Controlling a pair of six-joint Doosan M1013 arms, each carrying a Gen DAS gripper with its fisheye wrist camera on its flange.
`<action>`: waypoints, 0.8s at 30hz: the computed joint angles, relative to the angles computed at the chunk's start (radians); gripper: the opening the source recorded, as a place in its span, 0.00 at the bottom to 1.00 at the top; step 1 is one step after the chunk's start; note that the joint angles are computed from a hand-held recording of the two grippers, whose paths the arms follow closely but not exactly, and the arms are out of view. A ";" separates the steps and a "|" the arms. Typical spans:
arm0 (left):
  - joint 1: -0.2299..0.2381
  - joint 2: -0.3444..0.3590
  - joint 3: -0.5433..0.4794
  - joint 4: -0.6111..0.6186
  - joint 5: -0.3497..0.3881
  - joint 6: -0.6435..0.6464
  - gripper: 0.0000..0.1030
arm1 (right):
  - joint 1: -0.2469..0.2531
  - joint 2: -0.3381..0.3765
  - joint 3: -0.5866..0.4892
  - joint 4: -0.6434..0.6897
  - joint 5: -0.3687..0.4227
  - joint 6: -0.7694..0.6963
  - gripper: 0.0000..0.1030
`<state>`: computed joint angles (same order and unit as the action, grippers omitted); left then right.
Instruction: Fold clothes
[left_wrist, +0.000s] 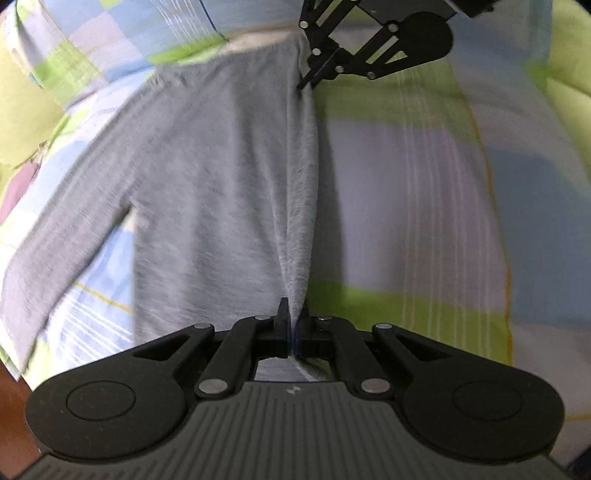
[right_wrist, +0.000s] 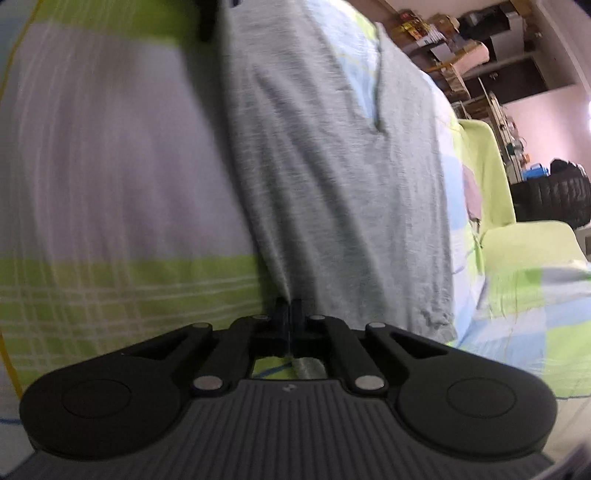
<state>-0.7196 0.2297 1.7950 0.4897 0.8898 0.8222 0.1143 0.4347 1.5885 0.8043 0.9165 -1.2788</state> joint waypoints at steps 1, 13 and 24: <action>0.010 -0.013 0.003 0.003 0.010 0.001 0.00 | 0.007 -0.003 -0.010 0.007 0.001 0.020 0.00; 0.335 -0.075 -0.050 -0.122 0.133 0.259 0.00 | 0.193 0.129 -0.337 -0.138 0.044 0.514 0.00; 0.533 0.007 -0.110 -0.346 0.156 0.542 0.00 | 0.301 0.409 -0.805 -0.458 0.310 0.902 0.00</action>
<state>-0.1867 0.2371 1.6848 0.1432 1.0458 1.3643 0.4152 0.8436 0.7836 0.3460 1.2266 -0.3772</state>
